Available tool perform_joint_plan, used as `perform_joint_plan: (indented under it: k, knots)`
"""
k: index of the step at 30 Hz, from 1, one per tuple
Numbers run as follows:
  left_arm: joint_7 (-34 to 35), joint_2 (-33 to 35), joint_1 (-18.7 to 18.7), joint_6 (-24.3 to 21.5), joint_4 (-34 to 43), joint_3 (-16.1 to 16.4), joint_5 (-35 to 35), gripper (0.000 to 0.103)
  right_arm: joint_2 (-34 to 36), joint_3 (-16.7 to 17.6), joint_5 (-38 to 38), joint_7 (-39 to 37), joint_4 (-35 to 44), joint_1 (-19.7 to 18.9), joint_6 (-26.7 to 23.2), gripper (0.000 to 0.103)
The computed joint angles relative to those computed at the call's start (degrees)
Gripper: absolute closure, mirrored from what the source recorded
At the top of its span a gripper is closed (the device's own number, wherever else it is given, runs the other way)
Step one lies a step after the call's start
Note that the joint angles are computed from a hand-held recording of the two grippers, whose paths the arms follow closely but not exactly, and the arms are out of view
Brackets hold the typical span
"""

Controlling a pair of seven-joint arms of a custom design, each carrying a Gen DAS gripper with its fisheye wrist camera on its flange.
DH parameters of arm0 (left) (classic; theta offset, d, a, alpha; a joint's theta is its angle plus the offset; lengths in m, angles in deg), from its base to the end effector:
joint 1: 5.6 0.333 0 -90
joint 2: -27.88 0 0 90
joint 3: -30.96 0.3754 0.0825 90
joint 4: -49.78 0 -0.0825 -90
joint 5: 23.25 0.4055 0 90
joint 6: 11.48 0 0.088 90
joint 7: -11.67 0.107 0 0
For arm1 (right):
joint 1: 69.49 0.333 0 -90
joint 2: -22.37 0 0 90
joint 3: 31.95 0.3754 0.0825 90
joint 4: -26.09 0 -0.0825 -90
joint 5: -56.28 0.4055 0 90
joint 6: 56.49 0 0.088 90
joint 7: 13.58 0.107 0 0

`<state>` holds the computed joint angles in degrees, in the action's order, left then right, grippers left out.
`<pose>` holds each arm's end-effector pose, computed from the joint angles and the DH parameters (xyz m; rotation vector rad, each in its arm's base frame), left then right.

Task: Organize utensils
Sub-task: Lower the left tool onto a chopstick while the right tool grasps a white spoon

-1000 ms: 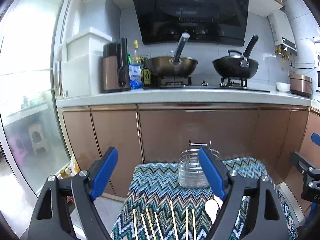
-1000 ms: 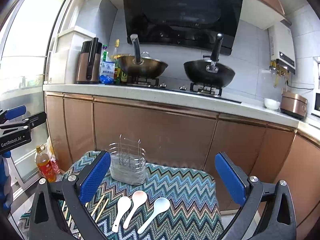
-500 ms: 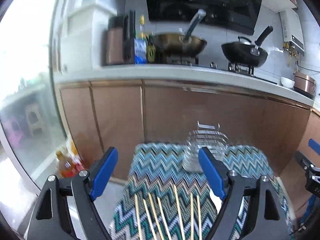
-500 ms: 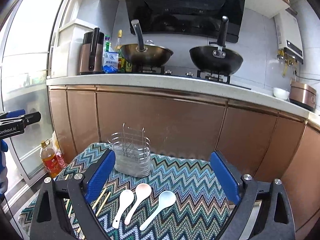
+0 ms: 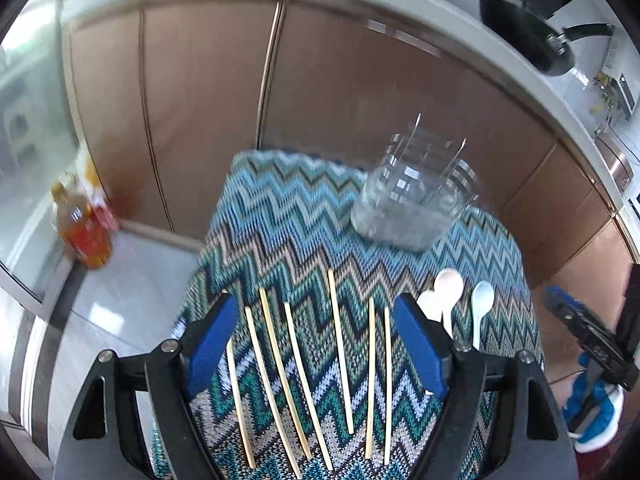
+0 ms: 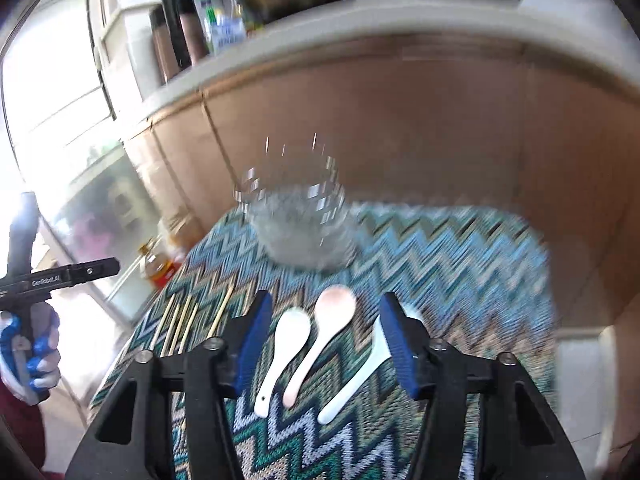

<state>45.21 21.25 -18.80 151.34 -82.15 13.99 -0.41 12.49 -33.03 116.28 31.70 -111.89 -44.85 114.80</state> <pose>0.4634 -0.2987 0.5103 -2.0223 1.8175 -0.8838 0.4852 0.1443 0.4859 -1.8030 1.4646 -0.3024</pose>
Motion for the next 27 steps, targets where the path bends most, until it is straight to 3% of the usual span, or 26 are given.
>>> perform_joint_plan:
  k: [1,4,14,27]
  knots:
    - [3.02,1.07,-0.84,-0.02,0.28,0.89,-3.43,0.031,2.18,-1.32,1.19,-1.65,1.67,0.17,-3.67,0.058]
    - [10.34,3.60,-2.15,-0.43,1.13,2.38,-11.85,0.039,7.01,-0.45,0.15,-2.07,4.88,-2.52,-8.78,0.068]
    - [22.94,10.65,-1.39,-6.20,6.19,3.32,-26.83,0.057,15.92,5.28,-9.89,2.74,12.15,-9.57,-11.97,0.072]
    - [24.78,17.18,-0.23,-11.37,11.24,3.82,-29.61,0.074,19.59,8.19,-13.50,4.51,15.62,-13.40,-15.03,0.079]
